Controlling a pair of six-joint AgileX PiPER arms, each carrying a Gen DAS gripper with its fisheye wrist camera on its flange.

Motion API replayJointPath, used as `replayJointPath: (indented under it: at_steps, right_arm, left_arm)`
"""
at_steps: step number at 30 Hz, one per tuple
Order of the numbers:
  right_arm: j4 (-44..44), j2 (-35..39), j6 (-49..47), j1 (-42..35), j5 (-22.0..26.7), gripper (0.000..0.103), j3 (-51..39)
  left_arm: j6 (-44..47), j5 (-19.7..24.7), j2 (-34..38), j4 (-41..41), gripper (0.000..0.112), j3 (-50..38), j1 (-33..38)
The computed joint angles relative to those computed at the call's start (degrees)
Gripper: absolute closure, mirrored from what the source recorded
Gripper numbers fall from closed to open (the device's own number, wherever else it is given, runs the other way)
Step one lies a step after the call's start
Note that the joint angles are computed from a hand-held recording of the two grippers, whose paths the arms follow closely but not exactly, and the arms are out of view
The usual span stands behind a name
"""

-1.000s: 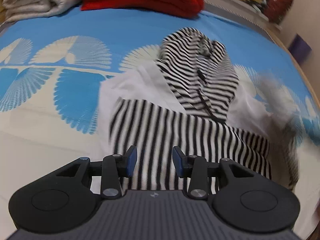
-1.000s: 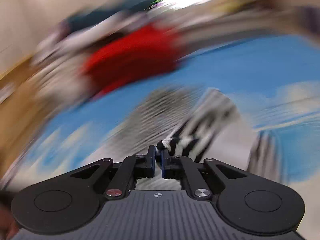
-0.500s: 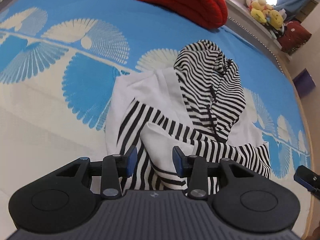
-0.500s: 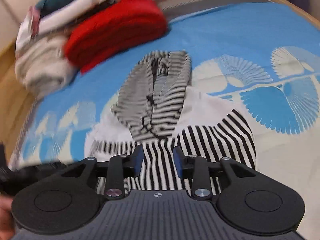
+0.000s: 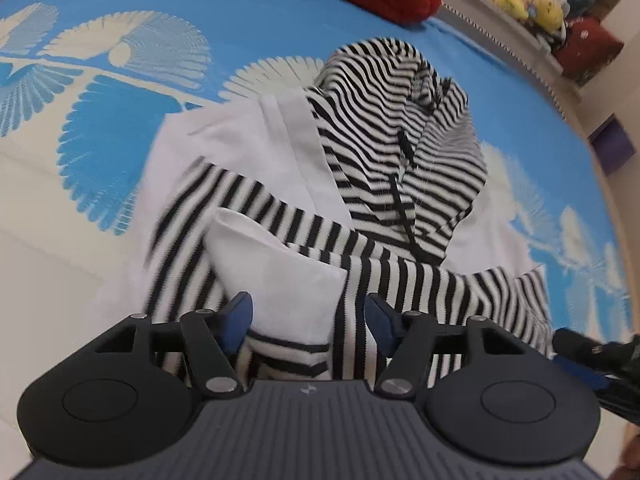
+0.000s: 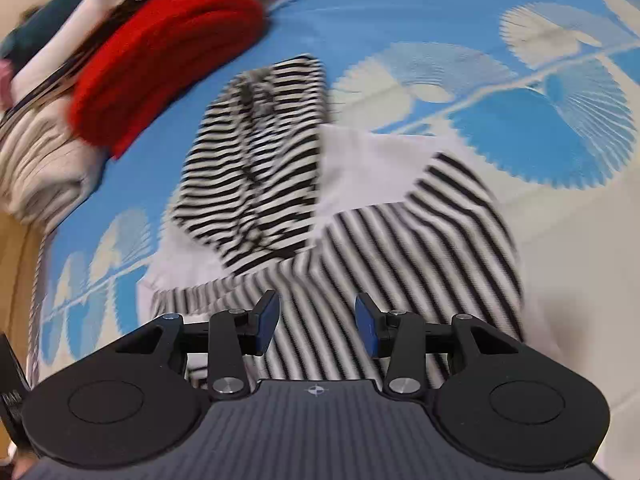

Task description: Fold small clothes

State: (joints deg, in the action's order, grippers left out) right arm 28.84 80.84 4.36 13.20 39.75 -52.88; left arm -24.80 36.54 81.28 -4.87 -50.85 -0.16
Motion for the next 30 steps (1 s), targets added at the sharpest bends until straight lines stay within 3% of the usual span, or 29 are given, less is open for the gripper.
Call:
replayJointPath:
  at_steps: [4, 8, 11, 14, 15, 19, 22, 25, 30]
  right_arm:
    - [0.64, 0.93, -0.43, -2.54, 1.28, 0.058, -0.44]
    - [0.76, 1.54, -1.11, -3.48, 1.75, 0.058, -0.87]
    - [0.77, 1.82, -1.32, -3.68, 2.04, 0.059, -1.15]
    - [0.64, 1.87, -0.75, -3.95, 3.17, 0.059, -1.31]
    - [0.98, 1.86, -0.85, -4.02, 3.44, 0.059, -1.26]
    - [0.9, 1.39, 0.07, -3.79, 3.58, 0.058, -0.95]
    - [-0.75, 1.24, 2.06, -2.87, 2.77, 0.058, -0.79]
    - [-1.43, 1.3, 3.43, -2.43, 2.53, 0.058, -0.53]
    - [-1.46, 1.05, 2.45, -3.07, 2.83, 0.058, -0.33]
  left_arm:
    - [-16.11, -0.33, 4.33, 14.96, 0.045, -1.15, -7.3]
    - [-24.76, 3.35, 4.82, 24.42, 0.047, -1.91, -11.05]
    - [-33.81, 9.1, 0.62, 26.77, 0.066, -1.0, -9.94]
    - [-36.24, 13.53, -5.18, 24.76, 0.066, 0.77, -4.82]
    - [-34.49, 13.32, -6.63, 23.04, 0.067, 1.32, -2.2]
    - [-20.43, 4.4, -8.63, 10.06, 0.066, 4.17, 5.24]
    - [-19.88, 1.52, -5.67, 13.05, 0.065, 3.55, -0.23]
    - [-25.64, -0.8, -2.46, 18.82, 0.065, 3.19, -6.12]
    - [-35.2, -0.66, 3.29, 30.36, 0.059, 2.29, -13.34]
